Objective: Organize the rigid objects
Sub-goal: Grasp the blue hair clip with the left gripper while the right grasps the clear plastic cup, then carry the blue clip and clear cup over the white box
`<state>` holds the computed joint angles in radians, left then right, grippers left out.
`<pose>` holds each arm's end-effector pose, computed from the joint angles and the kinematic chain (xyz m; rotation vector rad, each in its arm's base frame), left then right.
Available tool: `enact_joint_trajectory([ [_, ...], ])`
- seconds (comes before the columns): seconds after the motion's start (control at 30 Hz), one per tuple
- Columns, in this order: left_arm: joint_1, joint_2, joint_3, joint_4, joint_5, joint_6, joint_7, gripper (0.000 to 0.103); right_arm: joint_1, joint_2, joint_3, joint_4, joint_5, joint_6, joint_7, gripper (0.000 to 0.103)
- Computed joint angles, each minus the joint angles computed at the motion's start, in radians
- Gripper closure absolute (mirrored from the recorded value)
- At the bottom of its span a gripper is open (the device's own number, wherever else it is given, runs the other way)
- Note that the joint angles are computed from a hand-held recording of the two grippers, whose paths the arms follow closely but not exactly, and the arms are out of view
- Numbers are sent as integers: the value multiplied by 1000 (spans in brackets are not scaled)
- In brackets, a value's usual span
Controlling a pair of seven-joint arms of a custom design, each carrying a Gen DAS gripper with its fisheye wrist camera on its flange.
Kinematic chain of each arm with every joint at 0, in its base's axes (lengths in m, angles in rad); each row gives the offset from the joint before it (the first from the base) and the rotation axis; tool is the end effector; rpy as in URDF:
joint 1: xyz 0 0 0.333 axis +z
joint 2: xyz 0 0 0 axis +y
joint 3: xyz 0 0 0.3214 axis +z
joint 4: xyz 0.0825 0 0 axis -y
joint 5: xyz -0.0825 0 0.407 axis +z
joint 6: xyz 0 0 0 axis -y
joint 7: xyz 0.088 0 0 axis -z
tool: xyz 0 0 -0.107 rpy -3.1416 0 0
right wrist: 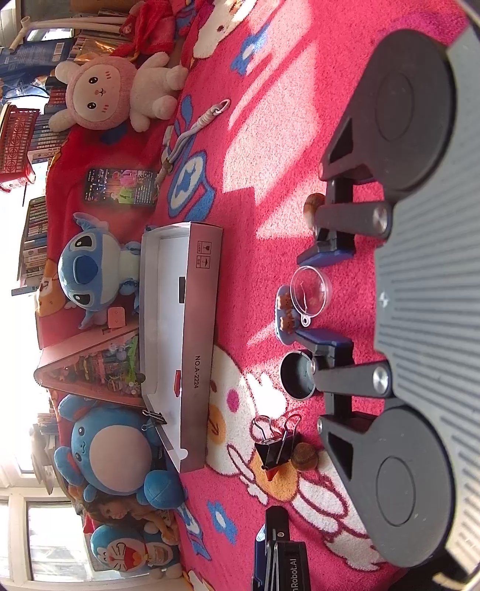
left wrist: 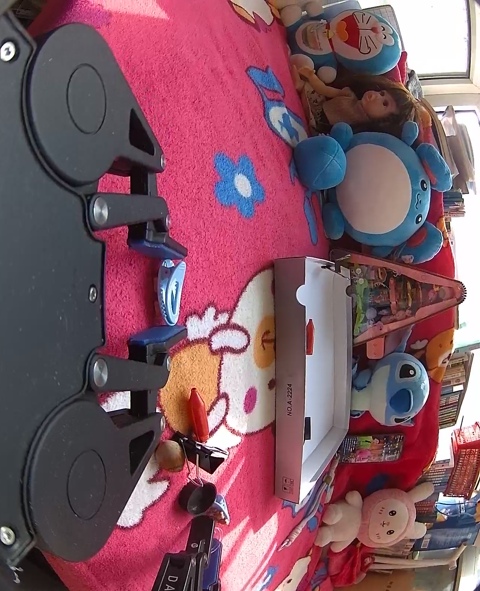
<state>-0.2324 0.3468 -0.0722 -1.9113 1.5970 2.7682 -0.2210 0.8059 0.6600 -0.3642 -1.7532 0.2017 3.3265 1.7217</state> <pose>0.6129 -0.2348 0.3299 -1.6999 1.5621 -0.7341 0.6504 0.3381 0.3193 -1.7861 1.3758 -0.6723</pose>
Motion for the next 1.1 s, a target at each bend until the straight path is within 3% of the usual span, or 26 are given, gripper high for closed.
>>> enact_joint_trajectory([
  [0.07,0,0,1,6,9,2,2,66,-22,-9,25,-2,-2,3,3,64],
  [0.2,3,5,1,28,15,8,-3,66,-11,-7,9,6,8,5,7,64],
  [0.37,11,33,7,85,-8,42,20,66,-76,-4,69,46,1,-9,25,64],
  [0.57,4,83,32,176,-74,99,79,66,-94,30,62,127,-19,-46,73,64],
  [0.8,-11,148,74,281,-225,170,195,66,-184,79,129,258,-90,-101,142,64],
  [1.1,-27,235,103,404,-454,187,397,66,-254,163,173,440,-192,-189,211,63],
])
